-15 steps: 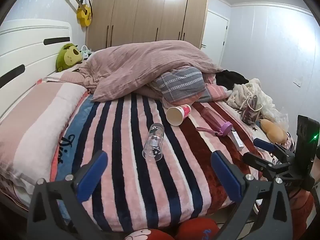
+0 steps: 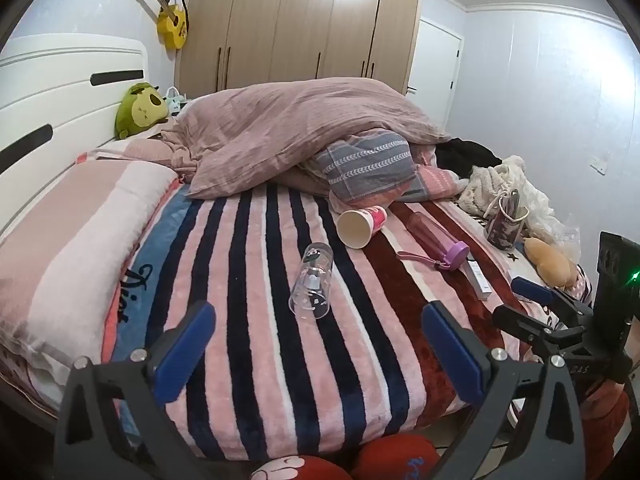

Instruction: Flip cup upside down

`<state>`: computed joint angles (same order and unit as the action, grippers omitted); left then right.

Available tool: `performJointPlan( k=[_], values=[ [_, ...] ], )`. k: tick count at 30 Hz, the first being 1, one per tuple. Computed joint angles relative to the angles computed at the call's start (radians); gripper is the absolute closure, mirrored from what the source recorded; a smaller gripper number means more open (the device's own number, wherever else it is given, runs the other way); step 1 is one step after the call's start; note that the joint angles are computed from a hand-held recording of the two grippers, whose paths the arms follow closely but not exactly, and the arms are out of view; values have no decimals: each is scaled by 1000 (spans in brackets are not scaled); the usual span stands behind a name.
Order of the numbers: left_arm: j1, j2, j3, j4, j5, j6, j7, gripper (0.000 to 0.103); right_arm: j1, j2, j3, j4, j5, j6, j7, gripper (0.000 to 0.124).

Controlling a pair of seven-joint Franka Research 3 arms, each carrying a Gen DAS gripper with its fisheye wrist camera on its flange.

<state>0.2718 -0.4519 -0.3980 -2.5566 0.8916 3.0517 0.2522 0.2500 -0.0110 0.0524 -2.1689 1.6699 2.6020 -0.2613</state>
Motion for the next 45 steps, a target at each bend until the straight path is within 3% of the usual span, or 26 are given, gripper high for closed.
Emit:
performJointPlan(
  k=[11,24,34,45],
  values=[
    [-35,-8,24,-7,-35,-14,30,1,1,-18,-3,-11,-5,21,18,21],
    [-25,-14,19,-16,-53,-4,49,1,6,-34,-5,-31,-12,32,10,21],
    [-27,-21,17,-23,-66,-10,58,1,6,-31,-6,-30,-97,43,96,21],
    [-36,-22,30,-40,-98,12,88,1,-2,-31,-13,-28,-114,5,121,21]
  ],
)
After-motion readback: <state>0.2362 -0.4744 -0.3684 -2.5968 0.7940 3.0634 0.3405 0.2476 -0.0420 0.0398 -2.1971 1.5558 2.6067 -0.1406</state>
